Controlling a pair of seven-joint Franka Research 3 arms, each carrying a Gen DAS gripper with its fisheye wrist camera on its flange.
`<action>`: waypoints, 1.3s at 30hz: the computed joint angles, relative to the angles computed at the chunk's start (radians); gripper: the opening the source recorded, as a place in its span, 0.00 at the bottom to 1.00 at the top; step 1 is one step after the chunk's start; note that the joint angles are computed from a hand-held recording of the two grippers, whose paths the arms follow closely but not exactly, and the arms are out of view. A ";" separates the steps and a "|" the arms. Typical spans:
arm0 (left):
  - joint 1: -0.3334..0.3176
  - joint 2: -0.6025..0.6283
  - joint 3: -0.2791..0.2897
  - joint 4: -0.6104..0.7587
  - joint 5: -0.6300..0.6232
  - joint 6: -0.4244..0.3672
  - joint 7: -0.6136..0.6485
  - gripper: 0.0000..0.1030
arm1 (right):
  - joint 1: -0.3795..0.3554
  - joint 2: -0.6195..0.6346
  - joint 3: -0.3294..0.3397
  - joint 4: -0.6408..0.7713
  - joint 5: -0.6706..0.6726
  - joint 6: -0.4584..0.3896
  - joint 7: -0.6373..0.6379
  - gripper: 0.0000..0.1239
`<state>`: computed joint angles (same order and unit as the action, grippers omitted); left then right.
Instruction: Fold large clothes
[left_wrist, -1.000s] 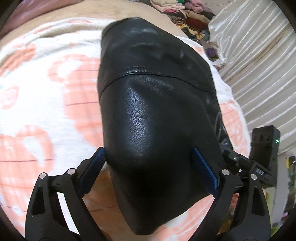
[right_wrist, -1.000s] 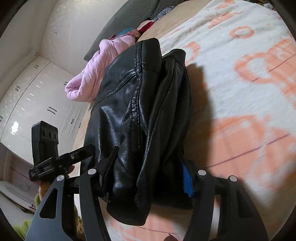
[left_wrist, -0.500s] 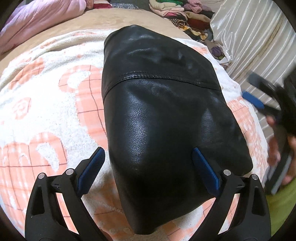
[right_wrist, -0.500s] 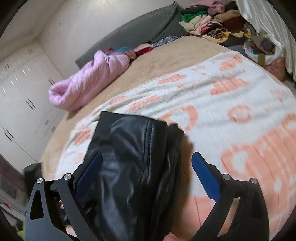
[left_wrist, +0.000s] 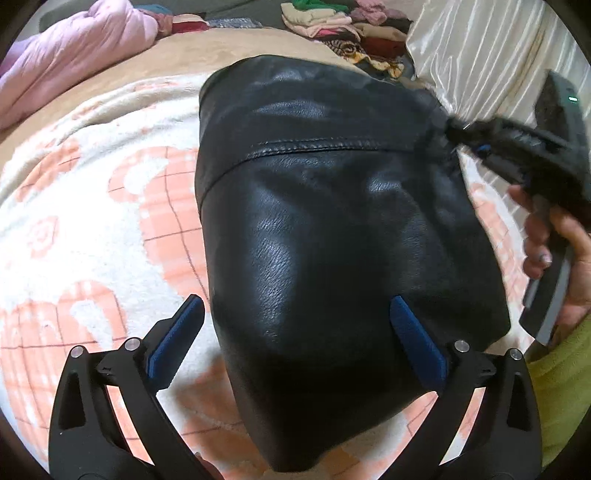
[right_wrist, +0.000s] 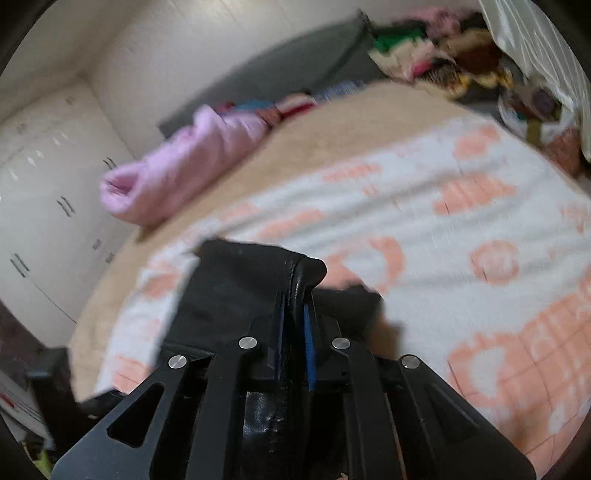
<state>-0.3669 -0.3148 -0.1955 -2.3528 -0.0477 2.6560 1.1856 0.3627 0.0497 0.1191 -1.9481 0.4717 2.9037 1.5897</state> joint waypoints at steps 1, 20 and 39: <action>-0.002 0.005 -0.001 0.001 0.000 0.002 0.001 0.92 | 0.000 0.008 -0.007 -0.010 -0.029 -0.004 0.032 0.09; -0.009 -0.006 0.003 -0.009 -0.016 0.001 0.014 0.92 | 0.024 -0.001 -0.043 -0.018 -0.507 -0.103 0.497 0.48; -0.005 -0.136 -0.037 -0.049 0.070 -0.038 -0.112 0.91 | -0.088 -0.309 0.119 -0.264 -0.701 -0.015 0.644 0.79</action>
